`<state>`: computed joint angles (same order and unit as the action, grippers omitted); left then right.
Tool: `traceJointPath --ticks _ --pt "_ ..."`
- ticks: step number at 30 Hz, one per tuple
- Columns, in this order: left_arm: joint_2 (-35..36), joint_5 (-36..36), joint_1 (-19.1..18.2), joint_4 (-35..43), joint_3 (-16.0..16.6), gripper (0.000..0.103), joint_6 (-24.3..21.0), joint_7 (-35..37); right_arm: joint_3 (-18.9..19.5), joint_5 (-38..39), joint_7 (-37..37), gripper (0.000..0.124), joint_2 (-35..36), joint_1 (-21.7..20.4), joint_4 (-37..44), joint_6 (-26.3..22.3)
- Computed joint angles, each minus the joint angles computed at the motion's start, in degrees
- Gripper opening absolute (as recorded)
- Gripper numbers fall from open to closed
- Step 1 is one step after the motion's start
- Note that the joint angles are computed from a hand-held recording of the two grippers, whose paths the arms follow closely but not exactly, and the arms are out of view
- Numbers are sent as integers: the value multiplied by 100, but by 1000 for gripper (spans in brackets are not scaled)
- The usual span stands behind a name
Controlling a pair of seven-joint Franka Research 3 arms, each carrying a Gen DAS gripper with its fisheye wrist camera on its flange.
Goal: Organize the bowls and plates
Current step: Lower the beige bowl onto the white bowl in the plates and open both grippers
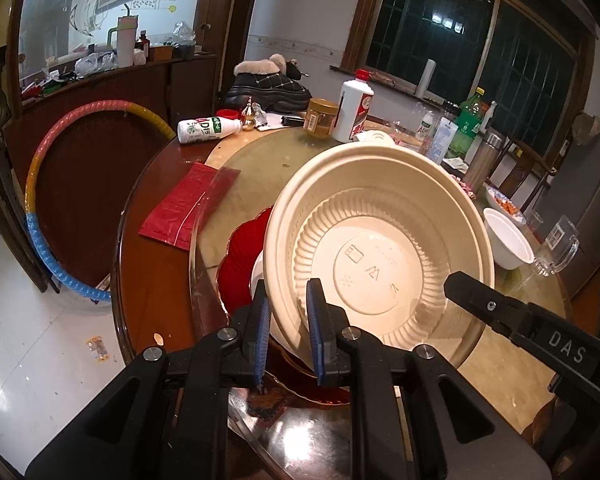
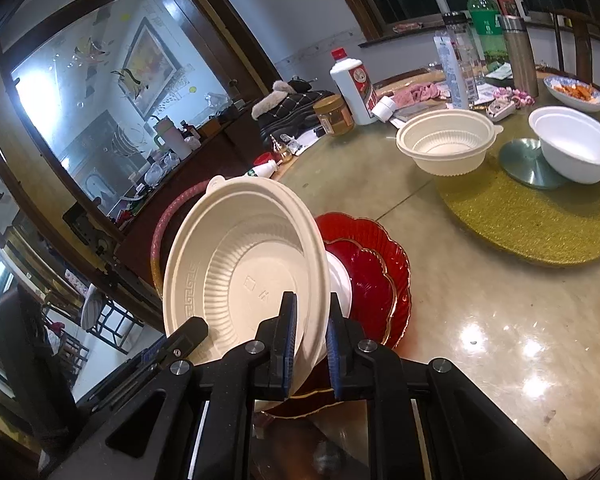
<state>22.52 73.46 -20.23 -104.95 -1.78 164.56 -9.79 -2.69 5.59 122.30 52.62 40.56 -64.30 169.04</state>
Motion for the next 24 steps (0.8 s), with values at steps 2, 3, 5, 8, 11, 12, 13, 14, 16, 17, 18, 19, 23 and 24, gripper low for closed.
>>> traceJointPath --ticks 2,3,5,8,11,12,13,14,16,17,18,19,23,24 --pt "20 -65 4 16 -14 15 -32 73 53 27 -32 15 59 -42 86 -32" --pt "23 -75 -1 19 -10 15 -51 91 73 37 -48 14 81 -57 116 -44" --pt "58 -182 5 53 -31 16 -99 210 71 42 -62 14 113 -61 163 -65" --pt "83 -290 -11 68 -31 16 -133 327 58 45 -51 14 135 -56 202 -92" --pt "94 -366 -28 75 -16 16 -142 395 68 47 -51 14 146 -61 226 -109" --pt "97 -392 -33 78 -11 16 -150 419 69 46 -51 14 169 -64 268 -131" --pt "98 -417 -36 82 -6 16 -154 436 68 42 -50 14 176 -62 282 -140" --pt "95 -433 -41 81 1 16 -155 449 56 34 -43 14 191 -57 310 -157" --pt "91 -466 -48 84 9 16 -166 486 34 15 -18 14 217 -45 367 -201" --pt "93 -502 -36 87 5 16 -152 520 26 6 -4 14 226 -40 387 -216" --pt "95 -501 -46 89 14 16 -149 523 16 -7 6 14 229 -35 392 -219" --pt "104 -546 -34 97 5 16 -140 576 -13 -27 33 14 247 -20 432 -254" --pt "132 -678 -37 137 23 16 -136 718 -59 -107 112 14 341 -5 650 -410" --pt "145 -728 -28 151 18 16 -136 775 -59 -129 124 14 371 -10 716 -457"
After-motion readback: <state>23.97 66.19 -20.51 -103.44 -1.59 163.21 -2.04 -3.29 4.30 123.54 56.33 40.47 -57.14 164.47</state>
